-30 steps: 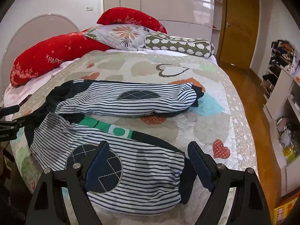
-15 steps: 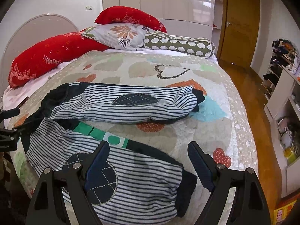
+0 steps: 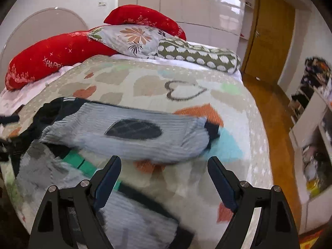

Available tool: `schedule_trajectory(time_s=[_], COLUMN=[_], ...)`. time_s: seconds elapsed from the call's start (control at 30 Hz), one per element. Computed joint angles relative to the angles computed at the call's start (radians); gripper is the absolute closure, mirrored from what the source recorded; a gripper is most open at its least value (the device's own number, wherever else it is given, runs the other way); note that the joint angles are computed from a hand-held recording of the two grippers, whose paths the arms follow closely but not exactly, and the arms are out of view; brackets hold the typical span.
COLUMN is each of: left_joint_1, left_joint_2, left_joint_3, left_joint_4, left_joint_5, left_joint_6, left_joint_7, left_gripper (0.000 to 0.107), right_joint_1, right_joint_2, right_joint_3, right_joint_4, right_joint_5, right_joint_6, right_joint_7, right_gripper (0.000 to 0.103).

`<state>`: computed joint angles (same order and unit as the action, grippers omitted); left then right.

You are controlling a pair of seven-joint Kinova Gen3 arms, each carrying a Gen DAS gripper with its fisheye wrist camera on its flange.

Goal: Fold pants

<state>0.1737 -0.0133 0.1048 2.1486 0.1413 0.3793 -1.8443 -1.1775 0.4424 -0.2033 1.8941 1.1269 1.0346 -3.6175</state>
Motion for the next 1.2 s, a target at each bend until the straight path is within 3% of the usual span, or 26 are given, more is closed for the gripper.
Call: schedule_trajectory(time_s=[0.13,0.3,0.53,0.6,0.67,0.73,0.77,0.8,0.83,0.87,1.03,1.2], left_joint_1=[-0.022,-0.033,-0.011,-0.012,-0.014,-0.051,-0.072,-0.074,-0.057,-0.040,-0.073,-0.182], left_joint_2=[0.142,0.356,0.509,0.536,0.550,0.544,0.537,0.528,0.508,0.501,0.395,0.219], left_joint_3=[-0.004,0.022,0.005,0.012,0.022,0.056,0.075,0.078,0.063,0.051,0.067,0.111], left_joint_4=[-0.174,-0.401,-0.541,-0.559,-0.559,-0.544,-0.537,-0.529,-0.512,-0.508,-0.391,-0.247], left_joint_5=[0.101,0.057,-0.052,-0.072,-0.076,-0.037,-0.014,-0.003,-0.009,-0.019,0.032,0.214], left_joint_6=[0.081,0.233,0.309,0.334,0.344,0.338,0.338,0.334,0.313,0.309,0.215,0.174], left_joint_7=[-0.147,-0.114,-0.087,-0.104,-0.124,-0.171,-0.201,-0.215,-0.212,-0.194,-0.219,-0.378], left_gripper=[0.011,0.011,0.011,0.011,0.017,0.044,0.055,0.080,0.101,0.101,0.101,0.101], right_joint_1=[0.167,0.399,0.696,0.731,0.716,0.672,0.646,0.621,0.615,0.612,0.414,0.182], right_joint_2=[-0.036,0.027,0.202,0.239,0.264,0.263,0.249,0.233,0.221,0.208,0.145,0.045], right_joint_3=[-0.037,-0.111,-0.425,-0.455,-0.412,-0.319,-0.273,-0.229,-0.200,-0.177,0.043,0.218], right_joint_4=[-0.011,-0.096,-0.249,-0.290,-0.329,-0.331,-0.315,-0.301,-0.289,-0.274,-0.240,-0.151], right_joint_5=[0.021,-0.011,0.009,-0.028,-0.101,-0.176,-0.195,-0.228,-0.269,-0.310,-0.395,-0.330], right_joint_6=[-0.129,-0.317,-0.267,-0.262,-0.272,-0.336,-0.376,-0.417,-0.458,-0.497,-0.538,-0.539], right_joint_7=[0.163,0.366,0.651,0.732,0.813,0.861,0.861,0.870,0.890,0.893,0.874,0.720], right_gripper=[0.014,0.014,0.020,0.021,0.022,0.025,0.036,0.050,0.087,0.097,0.098,0.098])
